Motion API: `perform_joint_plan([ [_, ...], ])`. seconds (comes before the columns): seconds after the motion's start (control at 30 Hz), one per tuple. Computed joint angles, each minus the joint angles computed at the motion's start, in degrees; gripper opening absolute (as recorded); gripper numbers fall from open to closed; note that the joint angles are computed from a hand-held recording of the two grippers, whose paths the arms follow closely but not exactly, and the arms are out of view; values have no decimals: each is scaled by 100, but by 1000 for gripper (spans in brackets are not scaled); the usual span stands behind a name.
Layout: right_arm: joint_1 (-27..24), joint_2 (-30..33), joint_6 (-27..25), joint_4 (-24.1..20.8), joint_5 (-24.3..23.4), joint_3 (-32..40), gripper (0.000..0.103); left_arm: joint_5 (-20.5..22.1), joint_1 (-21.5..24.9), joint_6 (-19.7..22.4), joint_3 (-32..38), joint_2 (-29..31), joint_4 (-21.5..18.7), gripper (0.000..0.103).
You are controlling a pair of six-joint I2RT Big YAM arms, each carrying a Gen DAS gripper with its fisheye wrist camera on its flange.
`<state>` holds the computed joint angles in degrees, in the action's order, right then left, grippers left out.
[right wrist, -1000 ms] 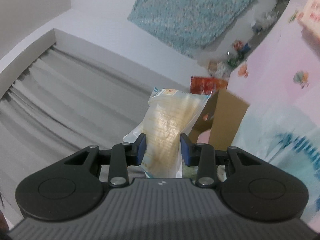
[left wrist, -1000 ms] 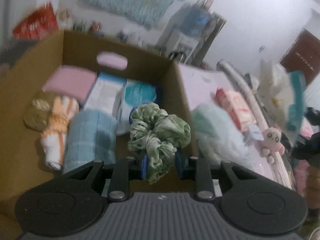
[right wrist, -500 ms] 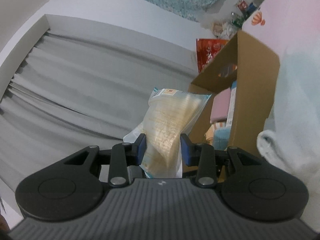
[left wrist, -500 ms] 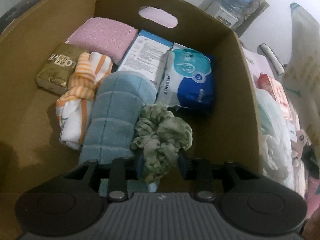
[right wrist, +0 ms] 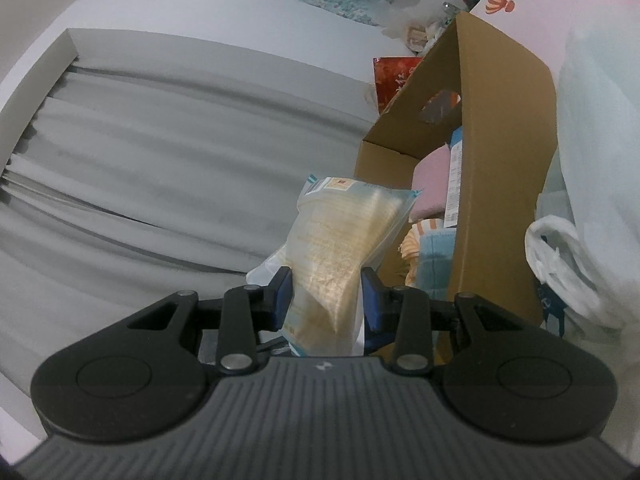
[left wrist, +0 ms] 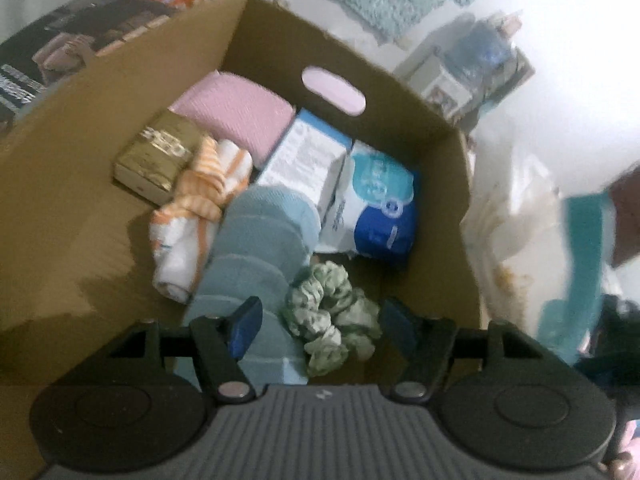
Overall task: Organize soft objects
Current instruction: 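Lower the green scrunchie into the box and open the left gripper, then lower the clear food packet into the box and open the right gripper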
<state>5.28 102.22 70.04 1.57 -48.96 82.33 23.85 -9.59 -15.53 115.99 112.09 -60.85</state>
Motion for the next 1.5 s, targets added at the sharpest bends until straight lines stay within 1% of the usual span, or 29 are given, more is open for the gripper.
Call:
perform_joint_plan([
  [0.13, 30, -39, 33, 18, 74, -54, 36, 167, 154, -194, -458, -419, 516, 68],
  [0.3, 110, -9, 70, 31, 136, 44, 36, -5, 323, -231, -988, -985, 1157, 73],
  [0.37, 181, 31, 0, -126, 112, 201, 36, -193, 392, -204, -1219, -1222, 1436, 75],
  [0.47, 328, 173, -239, -615, 30, 607, 36, -570, 499, -160, -1496, -1508, 1757, 79],
  [0.53, 458, 347, -426, -1098, -37, 985, 36, -728, 588, -200, -1653, -1639, 1917, 80],
  [0.63, 692, 751, -849, -2107, -18, 1725, 36, -844, 746, -316, -1857, -1773, 2114, 80],
  [0.67, 784, 937, -1056, -2561, 58, 2057, 36, -866, 802, -357, -1891, -1788, 2139, 80],
  [0.73, 937, 1276, -1374, -3270, 148, 2613, 36, -898, 894, -420, -1940, -1802, 2167, 80],
  [0.83, 1205, 1916, -1815, -4201, 350, 3585, 36, -970, 1014, -440, -1979, -1798, 2188, 80],
  [0.93, 1391, 2481, -2062, -4990, 560, 4412, 36, -971, 1133, -412, -2008, -1798, 2192, 80],
  [1.0, 1493, 2834, -2213, -5540, 654, 4948, 39, -966, 1172, -380, -2036, -1800, 2189, 80],
  [1.03, 1530, 2969, -2276, -5718, 662, 5145, 44, -958, 1187, -355, -2026, -1788, 2175, 80],
  [1.07, 1559, 3111, -2377, -5990, 667, 5387, 48, -944, 1203, -320, -2075, -1805, 2191, 80],
  [1.13, 1582, 3390, -2622, -6684, 681, 5951, 53, -922, 1212, -273, -2074, -1801, 2177, 80],
  [1.17, 1588, 3453, -2704, -6898, 709, 6117, 56, -910, 1217, -255, -2065, -1788, 2173, 80],
  [1.2, 1581, 3436, -2757, -6951, 728, 6135, 59, -902, 1221, -248, -2084, -1791, 2199, 80],
  [1.23, 1568, 3360, -2797, -6917, 741, 6063, 65, -896, 1225, -239, -2099, -1792, 2233, 80],
  [1.27, 1548, 3258, -2834, -6867, 779, 5964, 69, -899, 1226, -234, -2117, -1790, 2260, 80],
  [1.3, 1525, 3114, -2831, -6722, 828, 5785, 69, -906, 1221, -230, -2144, -1797, 2293, 80],
  [1.4, 1451, 2745, -2661, -6066, 911, 5261, 69, -910, 1215, -229, -2182, -1808, 2338, 80],
  [1.43, 1441, 2725, -2593, -5954, 908, 5231, 68, -906, 1215, -227, -2185, -1808, 2336, 80],
  [1.5, 1435, 2733, -2463, -5888, 872, 5206, 63, -880, 1216, -210, -2186, -1806, 2323, 80],
])
